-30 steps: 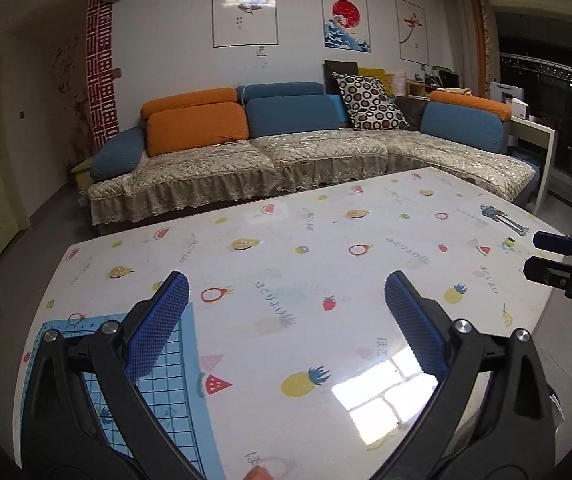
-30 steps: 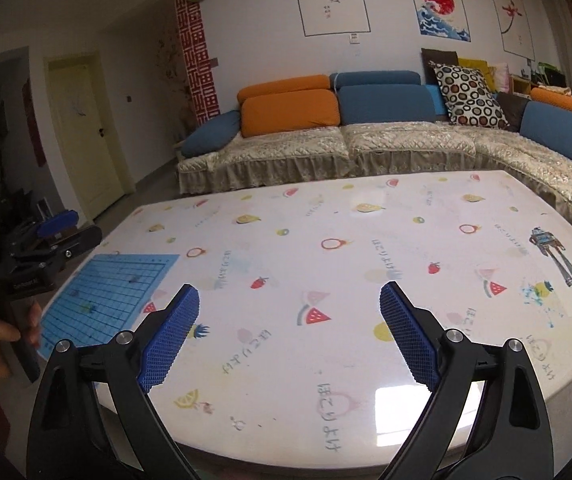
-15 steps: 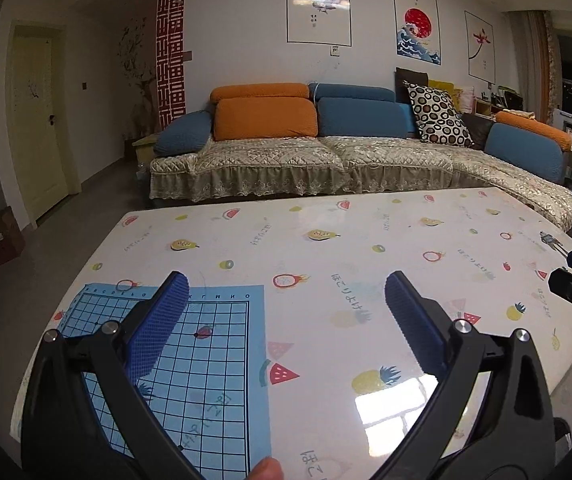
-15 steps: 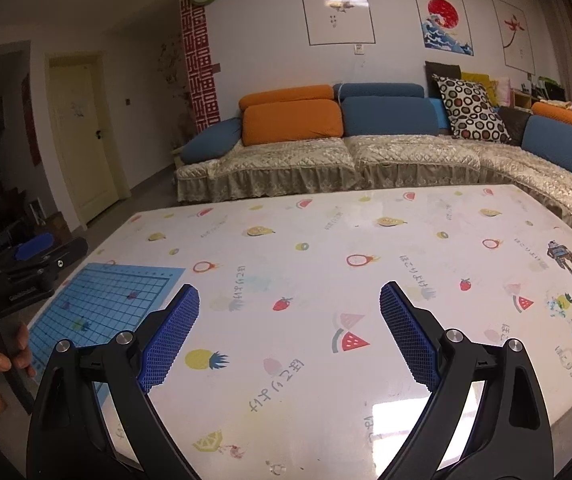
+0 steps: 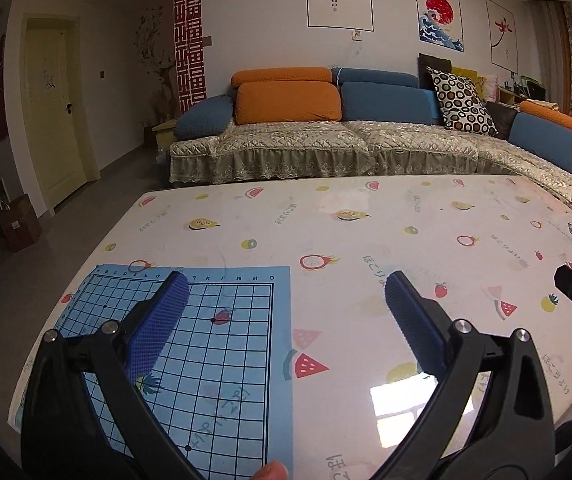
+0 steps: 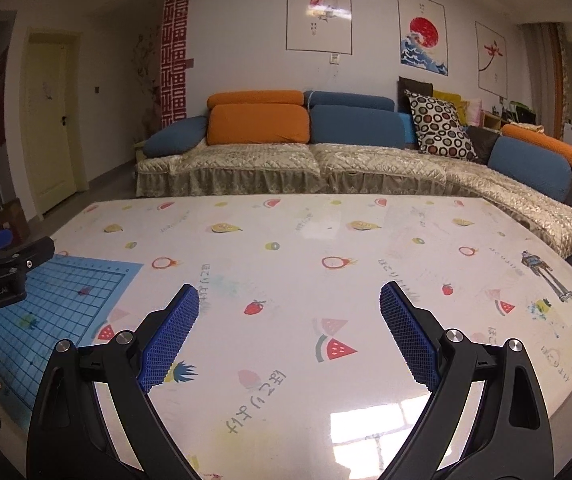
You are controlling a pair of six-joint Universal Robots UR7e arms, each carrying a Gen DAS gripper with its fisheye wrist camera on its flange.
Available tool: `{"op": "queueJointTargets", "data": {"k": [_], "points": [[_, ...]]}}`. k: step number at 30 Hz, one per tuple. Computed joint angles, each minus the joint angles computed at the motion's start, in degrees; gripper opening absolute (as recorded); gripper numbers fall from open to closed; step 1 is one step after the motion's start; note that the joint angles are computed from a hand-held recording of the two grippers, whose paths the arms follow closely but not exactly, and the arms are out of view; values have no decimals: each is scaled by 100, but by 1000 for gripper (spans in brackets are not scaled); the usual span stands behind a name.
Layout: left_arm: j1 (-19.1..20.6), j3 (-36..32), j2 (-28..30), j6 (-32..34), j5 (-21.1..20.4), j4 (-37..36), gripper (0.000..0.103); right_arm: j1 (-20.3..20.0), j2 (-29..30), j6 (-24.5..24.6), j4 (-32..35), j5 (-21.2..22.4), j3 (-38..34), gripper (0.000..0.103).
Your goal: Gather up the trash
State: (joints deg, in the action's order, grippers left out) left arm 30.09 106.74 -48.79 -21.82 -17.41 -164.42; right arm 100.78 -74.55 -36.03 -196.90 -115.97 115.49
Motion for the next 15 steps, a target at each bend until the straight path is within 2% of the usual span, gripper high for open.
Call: {"op": "queueJointTargets", "data": {"k": [2, 6, 15], "points": [[58, -33, 44, 152, -50, -156, 96, -31, 57, 69, 18, 16, -18, 91], [166, -122, 73, 4, -61, 117, 96, -87, 157, 151, 74, 42, -68, 91], [308, -200, 138, -132, -90, 206, 96, -132, 440, 333, -210, -70, -155, 91]]}}
